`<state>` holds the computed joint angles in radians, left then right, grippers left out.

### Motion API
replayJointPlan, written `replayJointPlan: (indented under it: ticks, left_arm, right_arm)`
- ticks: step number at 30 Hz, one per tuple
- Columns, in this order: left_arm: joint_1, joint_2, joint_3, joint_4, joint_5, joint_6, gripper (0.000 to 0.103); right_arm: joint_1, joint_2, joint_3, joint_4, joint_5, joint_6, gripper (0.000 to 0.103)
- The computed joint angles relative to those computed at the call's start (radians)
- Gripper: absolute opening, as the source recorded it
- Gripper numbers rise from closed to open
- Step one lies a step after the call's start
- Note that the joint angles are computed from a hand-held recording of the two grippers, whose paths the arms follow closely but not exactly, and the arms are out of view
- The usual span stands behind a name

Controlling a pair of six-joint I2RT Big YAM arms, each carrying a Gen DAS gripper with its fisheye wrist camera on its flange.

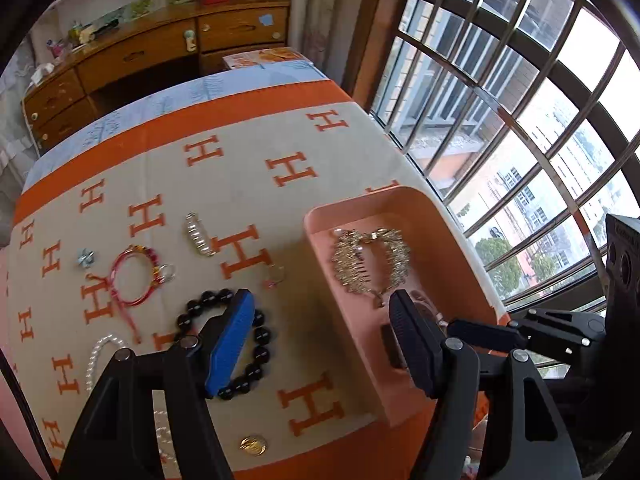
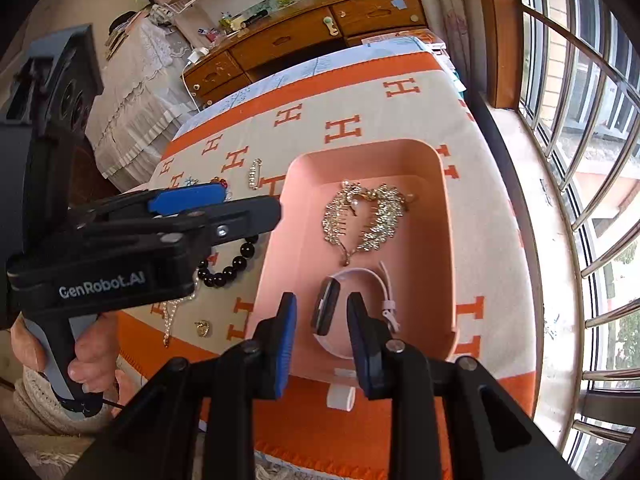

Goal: Organize jewelry
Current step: 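Carry the watch with the right tool into the pink tray while the left tool drops the comb there, then grasp the black bead bracelet with the right tool while the left tool grasps the pearl bracelet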

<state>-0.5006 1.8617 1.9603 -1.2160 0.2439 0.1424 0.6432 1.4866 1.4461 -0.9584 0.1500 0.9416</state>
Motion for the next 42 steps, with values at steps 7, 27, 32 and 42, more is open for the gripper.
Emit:
replayJointPlan:
  ticks: [7, 27, 32, 42]
  left_arm:
    - [0.159, -0.111, -0.146, 0.062, -0.039, -0.013, 0.068]
    - [0.344, 0.078, 0.0, -0.083, -0.078, 0.104, 0.068]
    - [0.321, 0.101, 0.018, -0.092, -0.09, 0.179, 0.068]
    - [0.296, 0.19, 0.123, -0.205, -0.149, 0.238, 0.048]
  right_arm:
    - [0.025, 0.097, 0.136, -0.029, -0.004, -0.062, 0.026]
    - [-0.024, 0.565, 0.748, -0.455, -0.023, -0.129, 0.026]
    - [-0.028, 0.626, 0.83, -0.542, -0.018, -0.142, 0.026]
    - [-0.027, 0.642, 0.827, -0.539, -0.036, -0.171, 0.016]
